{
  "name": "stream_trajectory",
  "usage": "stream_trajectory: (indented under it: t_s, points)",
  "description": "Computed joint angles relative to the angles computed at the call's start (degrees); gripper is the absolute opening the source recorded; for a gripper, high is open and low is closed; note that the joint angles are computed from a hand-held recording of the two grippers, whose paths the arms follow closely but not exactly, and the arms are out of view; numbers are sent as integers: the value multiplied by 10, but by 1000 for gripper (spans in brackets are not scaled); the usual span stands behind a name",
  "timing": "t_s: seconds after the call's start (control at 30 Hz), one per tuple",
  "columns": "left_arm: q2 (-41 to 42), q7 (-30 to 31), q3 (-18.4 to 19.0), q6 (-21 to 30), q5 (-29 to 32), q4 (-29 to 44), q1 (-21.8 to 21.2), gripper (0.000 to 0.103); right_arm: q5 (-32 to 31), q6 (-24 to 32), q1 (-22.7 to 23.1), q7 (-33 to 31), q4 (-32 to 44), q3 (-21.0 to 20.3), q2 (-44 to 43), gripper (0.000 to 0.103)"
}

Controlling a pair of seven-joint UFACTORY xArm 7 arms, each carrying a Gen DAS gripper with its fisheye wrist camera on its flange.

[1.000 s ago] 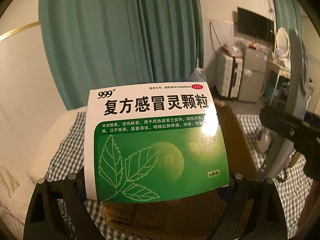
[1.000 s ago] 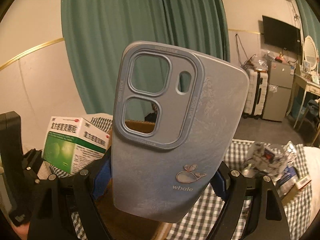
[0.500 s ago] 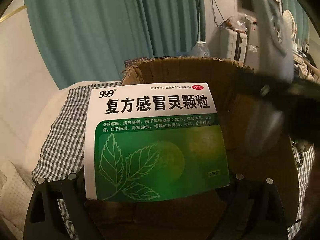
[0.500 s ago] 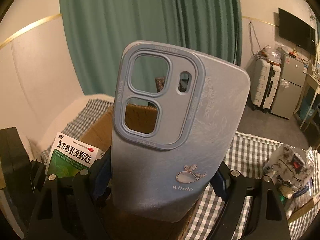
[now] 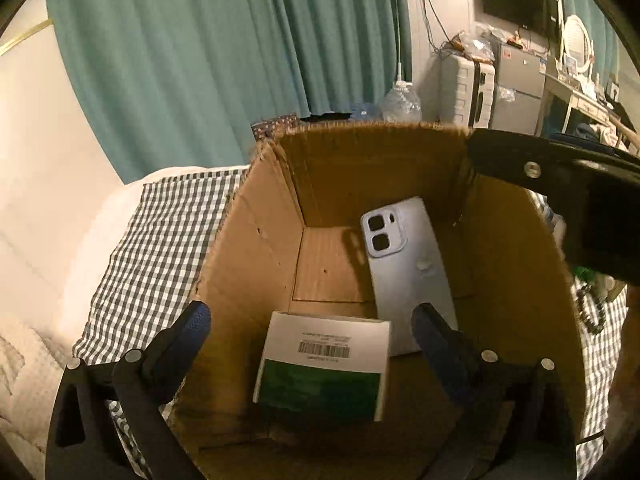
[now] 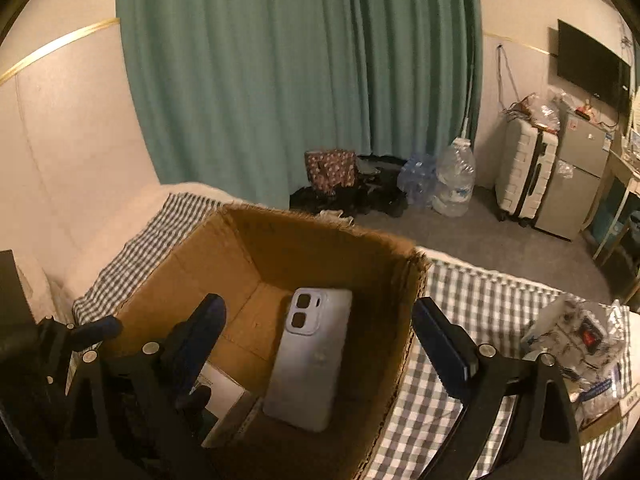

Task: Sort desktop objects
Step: 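Release the medicine box and phone case into the cardboard box with both tools, then move both tools back to the pile of items on the bed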

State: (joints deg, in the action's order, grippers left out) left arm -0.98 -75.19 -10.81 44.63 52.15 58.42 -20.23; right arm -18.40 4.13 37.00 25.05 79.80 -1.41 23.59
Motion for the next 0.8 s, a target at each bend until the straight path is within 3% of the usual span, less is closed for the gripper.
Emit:
stream_trajectory:
  t_s: [0.23, 0.33, 0.47, 0.6, 0.8]
  points:
    - [-40, -10, -13, 14, 18, -6, 5, 103, -82, -2, 53, 103, -50, -82, -68, 95]
    - [-58, -24, -30, 32, 25, 5, 1, 103, -166, -1, 83, 179, -82, -126, -111, 97]
    - [-75, -40, -58, 74, 39, 26, -8, 103, -281, 17, 95, 272, -119, -147, -176, 101]
    - [-82, -58, -87, 130, 64, 55, -24, 103, -392, 37, 75, 363, -158, -141, -244, 103]
    - [-70, -77, -116, 212, 94, 108, -59, 103, -431, 62, 19, 378, -224, -102, -350, 103]
